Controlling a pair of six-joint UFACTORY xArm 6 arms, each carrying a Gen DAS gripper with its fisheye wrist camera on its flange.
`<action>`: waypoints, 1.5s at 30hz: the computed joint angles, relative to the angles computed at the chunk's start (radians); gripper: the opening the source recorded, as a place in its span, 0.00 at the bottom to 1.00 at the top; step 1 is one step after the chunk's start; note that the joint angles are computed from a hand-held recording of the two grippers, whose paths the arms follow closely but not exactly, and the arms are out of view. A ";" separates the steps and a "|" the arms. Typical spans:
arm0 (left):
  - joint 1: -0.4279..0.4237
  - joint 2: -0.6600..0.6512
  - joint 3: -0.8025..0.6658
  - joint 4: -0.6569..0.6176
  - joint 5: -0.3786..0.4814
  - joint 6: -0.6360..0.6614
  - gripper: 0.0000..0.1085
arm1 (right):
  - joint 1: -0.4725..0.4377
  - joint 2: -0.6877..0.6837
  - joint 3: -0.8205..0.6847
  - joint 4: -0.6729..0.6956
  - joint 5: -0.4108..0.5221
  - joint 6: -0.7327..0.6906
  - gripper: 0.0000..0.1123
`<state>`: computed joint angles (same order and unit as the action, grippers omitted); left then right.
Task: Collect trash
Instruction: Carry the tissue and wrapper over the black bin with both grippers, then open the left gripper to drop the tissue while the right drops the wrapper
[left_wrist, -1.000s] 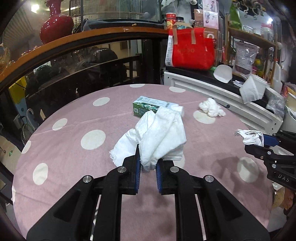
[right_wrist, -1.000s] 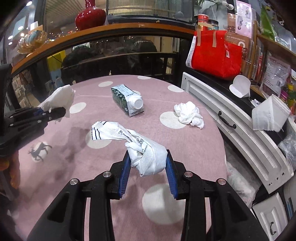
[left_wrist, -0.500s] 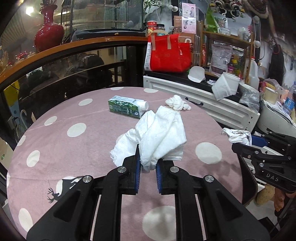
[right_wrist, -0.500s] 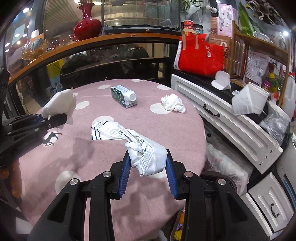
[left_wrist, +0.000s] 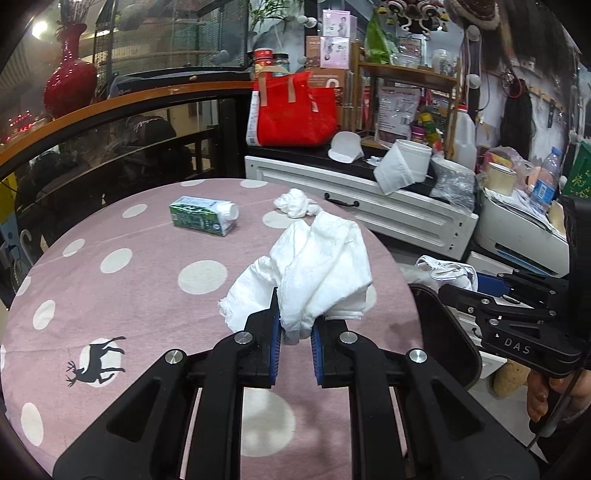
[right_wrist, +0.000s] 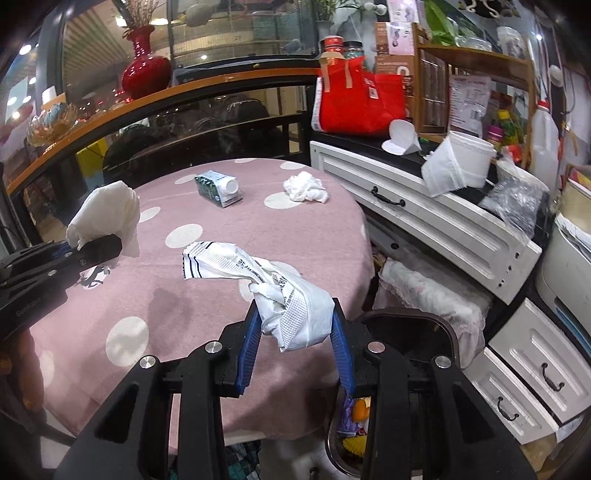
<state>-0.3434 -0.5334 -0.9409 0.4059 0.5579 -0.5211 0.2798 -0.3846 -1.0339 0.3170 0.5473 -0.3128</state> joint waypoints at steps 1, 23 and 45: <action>-0.013 0.004 -0.003 0.001 -0.001 -0.003 0.13 | -0.006 -0.008 0.007 0.004 0.000 0.002 0.32; -0.218 0.182 -0.102 -0.155 -0.064 0.112 0.13 | -0.211 -0.129 0.167 -0.014 -0.017 0.070 0.32; -0.307 0.534 -0.308 -0.438 0.047 0.342 0.13 | -0.372 -0.152 0.235 -0.023 -0.016 0.132 0.32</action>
